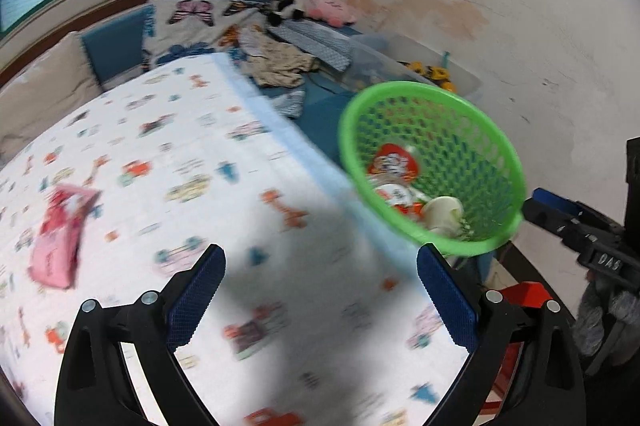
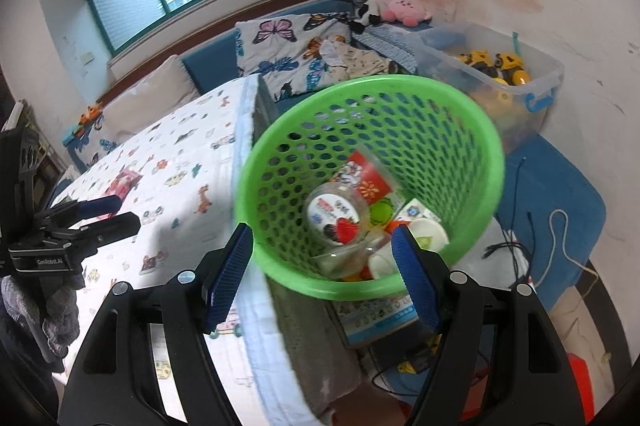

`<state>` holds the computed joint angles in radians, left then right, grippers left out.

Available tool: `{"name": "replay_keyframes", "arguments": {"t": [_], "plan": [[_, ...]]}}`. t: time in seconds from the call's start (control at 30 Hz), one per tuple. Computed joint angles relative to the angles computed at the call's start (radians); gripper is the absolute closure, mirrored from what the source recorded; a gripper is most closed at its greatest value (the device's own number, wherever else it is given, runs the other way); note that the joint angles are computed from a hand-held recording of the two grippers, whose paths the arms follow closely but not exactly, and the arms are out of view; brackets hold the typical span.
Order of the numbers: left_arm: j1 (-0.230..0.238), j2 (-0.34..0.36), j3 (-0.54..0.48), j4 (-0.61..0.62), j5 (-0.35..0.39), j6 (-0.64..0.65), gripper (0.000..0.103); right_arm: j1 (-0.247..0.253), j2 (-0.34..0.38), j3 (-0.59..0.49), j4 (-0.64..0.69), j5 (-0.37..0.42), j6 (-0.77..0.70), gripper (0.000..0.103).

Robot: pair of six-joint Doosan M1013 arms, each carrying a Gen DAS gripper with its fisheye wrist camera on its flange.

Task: Collect trash
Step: 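Move the left tool back over the bed to the pink snack wrapper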

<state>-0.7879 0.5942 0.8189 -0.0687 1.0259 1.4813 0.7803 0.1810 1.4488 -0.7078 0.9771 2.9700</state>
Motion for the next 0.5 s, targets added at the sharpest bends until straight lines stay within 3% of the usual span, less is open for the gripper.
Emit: {"name": "replay_keyframes", "arguments": {"t": [0.27, 0.5], "plan": [[0.057, -0.07, 0.124, 0.091, -0.052, -0.112, 0.01, 0.004, 0.049, -0.065, 0.037, -0.024, -0.075, 0.031], [0.105, -0.087, 0.156, 0.205, -0.065, -0.208, 0.01, 0.008, 0.104, -0.14, 0.087, -0.04, -0.166, 0.031]]}}
